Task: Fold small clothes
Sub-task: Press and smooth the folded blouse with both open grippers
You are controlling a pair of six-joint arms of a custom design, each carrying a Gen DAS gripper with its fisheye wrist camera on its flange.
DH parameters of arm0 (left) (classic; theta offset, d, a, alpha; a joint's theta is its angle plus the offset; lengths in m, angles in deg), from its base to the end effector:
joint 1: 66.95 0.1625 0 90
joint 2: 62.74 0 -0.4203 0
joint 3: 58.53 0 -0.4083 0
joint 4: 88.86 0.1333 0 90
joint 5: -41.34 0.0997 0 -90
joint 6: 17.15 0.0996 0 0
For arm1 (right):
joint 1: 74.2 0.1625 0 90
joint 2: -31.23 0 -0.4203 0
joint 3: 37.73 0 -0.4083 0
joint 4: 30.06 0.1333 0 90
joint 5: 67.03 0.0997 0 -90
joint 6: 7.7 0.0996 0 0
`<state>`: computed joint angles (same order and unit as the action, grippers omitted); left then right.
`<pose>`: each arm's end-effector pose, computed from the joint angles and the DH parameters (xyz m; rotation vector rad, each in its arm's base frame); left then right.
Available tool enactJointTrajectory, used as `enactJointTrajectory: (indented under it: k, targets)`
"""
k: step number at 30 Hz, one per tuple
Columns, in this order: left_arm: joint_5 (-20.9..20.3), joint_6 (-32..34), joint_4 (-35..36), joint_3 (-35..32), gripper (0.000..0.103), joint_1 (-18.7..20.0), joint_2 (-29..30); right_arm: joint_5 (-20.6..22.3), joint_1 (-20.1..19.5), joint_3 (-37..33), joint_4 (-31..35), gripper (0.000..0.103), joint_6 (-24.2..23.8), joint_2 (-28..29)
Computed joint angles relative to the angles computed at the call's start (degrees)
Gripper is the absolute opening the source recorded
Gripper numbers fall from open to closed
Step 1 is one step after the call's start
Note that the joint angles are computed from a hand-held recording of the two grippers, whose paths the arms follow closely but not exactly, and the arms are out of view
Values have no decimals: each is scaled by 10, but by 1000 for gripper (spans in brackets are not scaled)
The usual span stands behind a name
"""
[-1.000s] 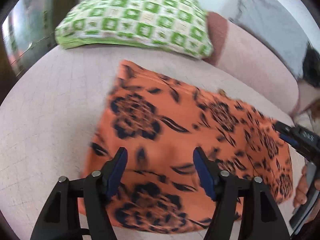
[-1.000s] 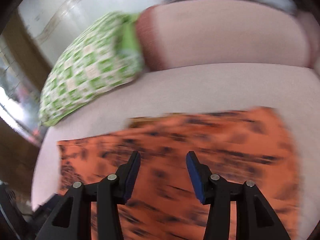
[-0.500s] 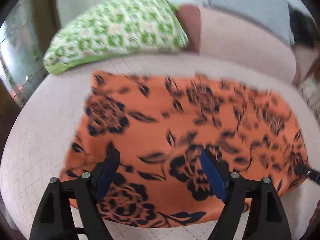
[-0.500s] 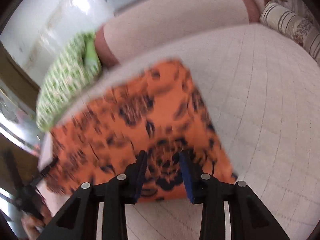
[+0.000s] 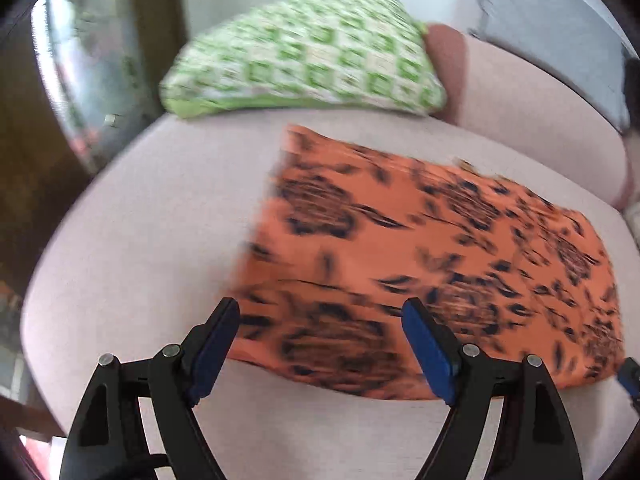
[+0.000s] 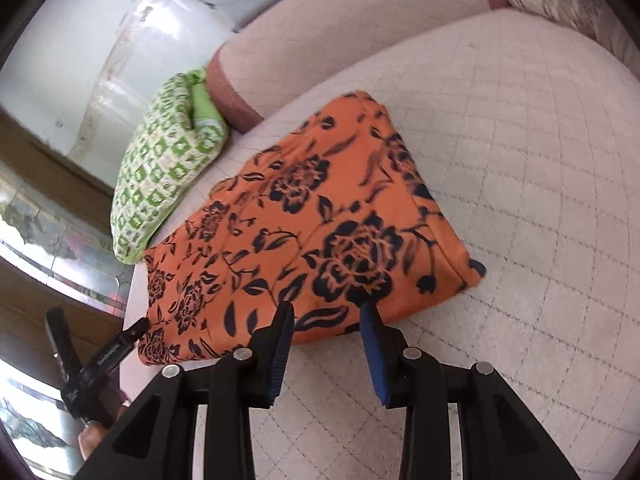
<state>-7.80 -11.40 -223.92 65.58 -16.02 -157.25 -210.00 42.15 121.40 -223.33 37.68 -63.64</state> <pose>-0.1221 -0.4652 0.3338 0.8264 2.3318 -0.5852 0.1622 -0.2063 0.2296 -0.8155 -2.2998 1.3913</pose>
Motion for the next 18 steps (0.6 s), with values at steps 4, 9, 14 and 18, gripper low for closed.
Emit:
enactJointTrajectory:
  k: [4,9,14,18]
  targets:
    - [58,-10,14,-25,83,42,40,48,-18,-18,-88,38,-56,56]
    - [34,9,14,-44,89,66,60,74,-39,-60,-202,38,-135,150]
    - [25,-33,42,-57,88,74,39,147,-109,-77,-98,65,-115,156]
    - [-14,-84,83,-64,88,88,-1,156,-80,-56,-111,65,-102,127]
